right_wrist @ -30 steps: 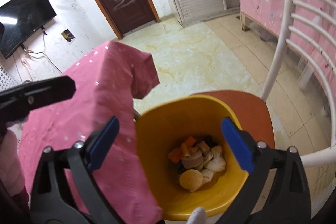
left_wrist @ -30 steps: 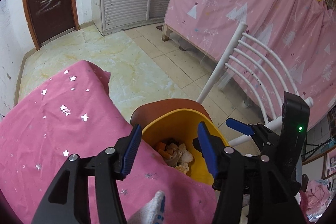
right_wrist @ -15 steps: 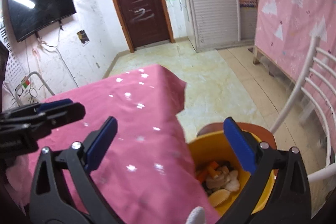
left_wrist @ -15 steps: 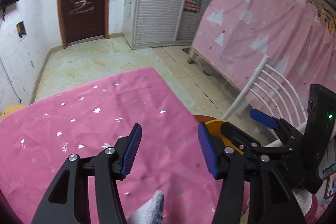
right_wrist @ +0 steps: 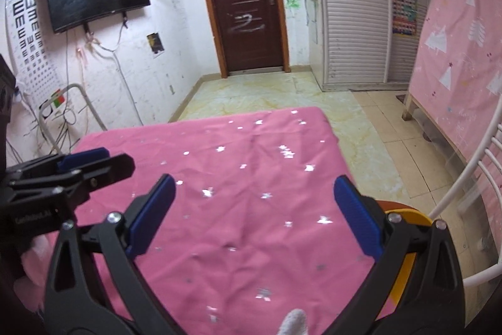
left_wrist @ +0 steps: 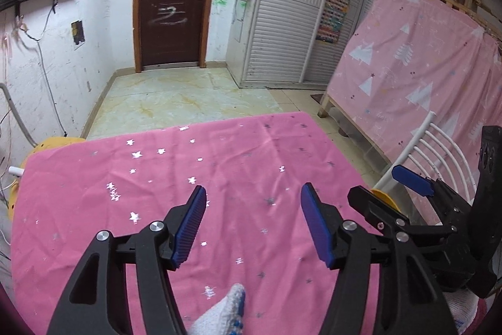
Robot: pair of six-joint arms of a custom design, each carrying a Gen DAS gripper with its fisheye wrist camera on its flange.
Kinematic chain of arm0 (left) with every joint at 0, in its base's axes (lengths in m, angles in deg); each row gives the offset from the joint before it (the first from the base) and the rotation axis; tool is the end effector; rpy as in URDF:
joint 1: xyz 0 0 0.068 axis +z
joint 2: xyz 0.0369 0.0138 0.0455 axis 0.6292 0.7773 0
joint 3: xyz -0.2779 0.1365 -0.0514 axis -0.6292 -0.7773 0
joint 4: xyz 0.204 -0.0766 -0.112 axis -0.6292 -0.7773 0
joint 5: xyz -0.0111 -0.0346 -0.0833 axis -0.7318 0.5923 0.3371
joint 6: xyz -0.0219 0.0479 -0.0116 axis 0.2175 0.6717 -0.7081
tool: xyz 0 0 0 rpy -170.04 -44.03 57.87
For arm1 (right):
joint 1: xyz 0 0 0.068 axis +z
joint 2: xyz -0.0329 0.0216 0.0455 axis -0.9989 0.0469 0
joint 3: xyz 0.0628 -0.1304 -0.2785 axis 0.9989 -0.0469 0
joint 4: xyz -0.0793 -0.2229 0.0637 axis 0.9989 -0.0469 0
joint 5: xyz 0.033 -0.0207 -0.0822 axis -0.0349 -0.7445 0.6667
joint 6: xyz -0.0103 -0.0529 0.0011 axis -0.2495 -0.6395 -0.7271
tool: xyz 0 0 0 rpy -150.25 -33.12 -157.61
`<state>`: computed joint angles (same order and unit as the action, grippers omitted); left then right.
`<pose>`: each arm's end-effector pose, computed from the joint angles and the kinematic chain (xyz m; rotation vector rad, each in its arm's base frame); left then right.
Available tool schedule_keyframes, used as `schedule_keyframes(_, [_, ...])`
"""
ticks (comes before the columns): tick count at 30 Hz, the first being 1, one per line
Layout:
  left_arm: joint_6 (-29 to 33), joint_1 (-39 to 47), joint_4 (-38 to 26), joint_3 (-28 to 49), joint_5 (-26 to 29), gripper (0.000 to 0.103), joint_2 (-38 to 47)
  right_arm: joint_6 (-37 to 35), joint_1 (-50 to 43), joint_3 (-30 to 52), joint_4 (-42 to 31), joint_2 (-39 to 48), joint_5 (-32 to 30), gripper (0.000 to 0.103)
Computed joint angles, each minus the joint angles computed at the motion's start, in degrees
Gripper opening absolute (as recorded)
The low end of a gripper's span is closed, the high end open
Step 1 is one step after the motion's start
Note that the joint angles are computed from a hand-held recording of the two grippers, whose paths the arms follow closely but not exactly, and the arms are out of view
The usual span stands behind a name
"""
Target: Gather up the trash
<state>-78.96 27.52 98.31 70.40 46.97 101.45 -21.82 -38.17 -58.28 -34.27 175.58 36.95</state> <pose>0.2244 -0.0491 0.1431 0.1352 2.3197 -0.2821 0.2004 0.2091 0.1123 -0.1630 2.2043 0.2819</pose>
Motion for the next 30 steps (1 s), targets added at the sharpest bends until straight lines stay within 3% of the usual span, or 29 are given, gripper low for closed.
schedule_keyframes(4, [1.55, 3.36, 2.58, -2.29, 0.33, 0.058, 0.16, 0.52, 2.3, 2.92, -2.03, 1.76, 0.92, 0.097])
schedule_keyframes(8, [3.25, 4.84, 8.67, -5.7, -2.76, 0.06, 1.95, 1.07, 3.29, 5.46, -3.26, 3.73, 1.65, 0.097])
schedule_keyframes(23, [6.88, 10.85, 29.89, -11.86, -4.2, 0.065, 15.95, 3.17, 5.13, 8.6, -1.38, 9.21, 1.97, 0.097])
schedule_keyframes(30, [6.98, 12.25, 32.57, -11.67, -3.05, 0.065, 19.09, 3.98, 6.27, 10.59, -2.25, 10.91, 3.97, 0.097])
